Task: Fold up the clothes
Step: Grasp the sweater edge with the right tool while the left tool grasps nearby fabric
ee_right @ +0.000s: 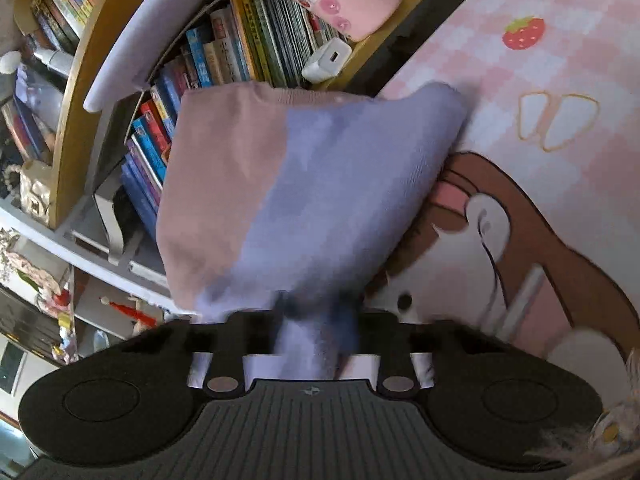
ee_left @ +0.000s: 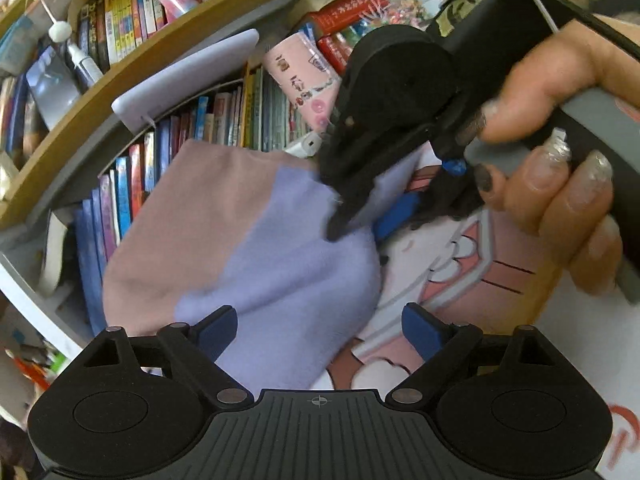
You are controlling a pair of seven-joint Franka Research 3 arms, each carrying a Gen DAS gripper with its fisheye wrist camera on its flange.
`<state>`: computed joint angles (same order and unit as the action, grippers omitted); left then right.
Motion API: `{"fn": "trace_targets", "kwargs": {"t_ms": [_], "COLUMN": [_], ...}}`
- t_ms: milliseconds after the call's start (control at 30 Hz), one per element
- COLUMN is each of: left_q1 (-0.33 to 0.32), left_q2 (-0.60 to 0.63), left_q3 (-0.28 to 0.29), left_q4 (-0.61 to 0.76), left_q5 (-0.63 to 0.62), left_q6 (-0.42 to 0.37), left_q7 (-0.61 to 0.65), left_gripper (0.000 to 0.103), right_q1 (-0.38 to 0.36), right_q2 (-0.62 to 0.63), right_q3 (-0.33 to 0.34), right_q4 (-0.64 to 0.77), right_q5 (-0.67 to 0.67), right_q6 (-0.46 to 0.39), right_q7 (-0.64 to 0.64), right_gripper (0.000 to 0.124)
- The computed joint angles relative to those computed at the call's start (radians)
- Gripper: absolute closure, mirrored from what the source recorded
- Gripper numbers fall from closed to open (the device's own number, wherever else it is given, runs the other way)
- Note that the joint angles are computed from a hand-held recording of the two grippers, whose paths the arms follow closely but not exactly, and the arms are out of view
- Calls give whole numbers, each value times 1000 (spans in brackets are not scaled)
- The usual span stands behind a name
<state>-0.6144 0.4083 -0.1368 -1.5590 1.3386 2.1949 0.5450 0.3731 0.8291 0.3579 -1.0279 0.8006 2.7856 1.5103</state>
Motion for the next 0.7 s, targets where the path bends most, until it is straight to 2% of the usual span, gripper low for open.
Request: {"fn": "trace_targets", "kwargs": {"t_ms": [33,67,100,167,200,233,267,300,333,400,467,500,600,667,700], "left_q1": [-2,-6,-10,-22,-29,-37,-33,-24,-6,32,47,56,87,107,117], "left_q2": [12,22,31,47,53,59,55,45,20,-50,-132,-170,-272,-326,-352], "left_q3": [3,8,13,27,35,43,46,46,41,26,8,-7,-59,-91,-107], "left_q4": [16,29,39,55,59,62,58,51,30,-32,-116,-158,-276,-339,-370], "left_q5": [1,7,14,42,60,80,81,70,49,22,64,83,78,55,43], "left_q6": [-13,-25,-38,-67,-88,-113,-122,-124,-101,-30,16,39,97,127,142], "left_q7": [5,7,7,23,34,45,43,34,4,-89,-166,-189,-244,-281,-298], "left_gripper": [12,12,12,15,31,57,70,92,98,99,99,99,99,99,99], "right_q1": [-41,-80,-131,-226,-247,-248,-232,-212,-202,-186,-181,-168,-123,-103,-102], "right_q2": [-4,-13,-26,-23,-21,-23,-33,-38,-39,-39,-51,-61,-86,-100,-108], "right_q3": [74,143,231,389,424,425,392,351,322,275,255,233,149,107,100], "right_q4": [-22,-47,-76,-99,-105,-106,-104,-101,-102,-104,-124,-132,-154,-173,-183], "right_q5": [25,110,255,449,485,480,492,473,468,468,506,507,482,469,471], "right_q6": [34,69,106,146,155,158,146,126,98,45,39,47,44,30,20], "right_q7": [-49,-154,-329,-607,-667,-665,-652,-590,-532,-432,-412,-397,-299,-244,-238], "right_gripper": [111,115,116,116,116,116,116,116,116,107,84,83,85,107,109]}}
